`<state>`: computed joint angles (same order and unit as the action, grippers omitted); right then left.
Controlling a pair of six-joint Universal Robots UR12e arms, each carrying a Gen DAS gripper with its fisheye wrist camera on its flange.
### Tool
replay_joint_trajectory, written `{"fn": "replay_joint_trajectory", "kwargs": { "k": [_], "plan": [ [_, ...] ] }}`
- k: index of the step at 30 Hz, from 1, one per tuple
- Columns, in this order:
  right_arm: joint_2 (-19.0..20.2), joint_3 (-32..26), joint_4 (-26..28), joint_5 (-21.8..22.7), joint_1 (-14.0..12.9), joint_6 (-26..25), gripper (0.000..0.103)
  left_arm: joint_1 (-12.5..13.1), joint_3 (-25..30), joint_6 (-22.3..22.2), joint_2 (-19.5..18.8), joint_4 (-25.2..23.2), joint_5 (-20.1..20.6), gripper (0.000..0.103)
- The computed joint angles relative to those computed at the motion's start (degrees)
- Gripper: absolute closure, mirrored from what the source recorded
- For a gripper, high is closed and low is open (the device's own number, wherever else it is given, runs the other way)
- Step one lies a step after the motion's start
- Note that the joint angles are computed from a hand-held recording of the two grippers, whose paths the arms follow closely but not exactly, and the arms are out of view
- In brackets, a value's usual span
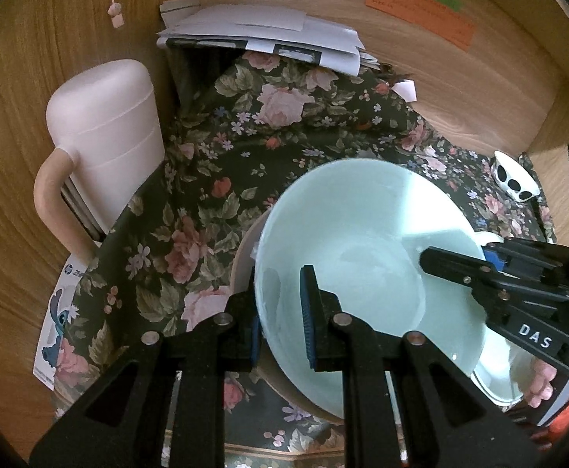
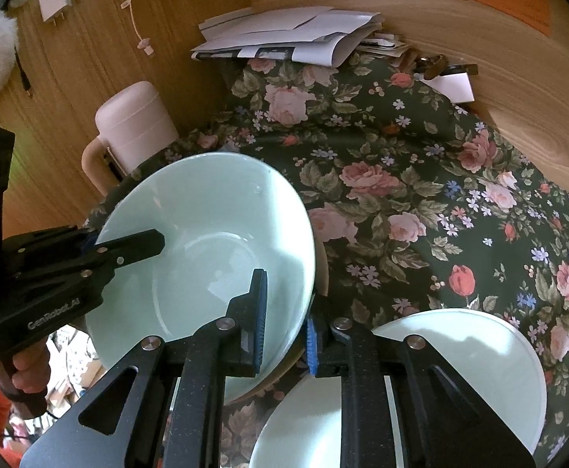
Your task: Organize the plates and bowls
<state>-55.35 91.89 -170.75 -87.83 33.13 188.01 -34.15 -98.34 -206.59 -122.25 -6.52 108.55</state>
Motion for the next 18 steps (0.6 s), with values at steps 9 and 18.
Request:
{"fn": "replay_joint_trajectory", "kwargs": {
  "k": [9,18],
  "plan": [
    [-1.1,1.7,-4.1,-1.5,-0.2,-0.1,0.084,-0.3,0.4,1.0,0.1,1.5,2.6,0.086],
    [-3.1,4.1,-8.4,-4.3,-0.5,-0.3,0.069,-2.0,2.7,5.1,-0.1,3.0,5.4,0.06]
  ]
}}
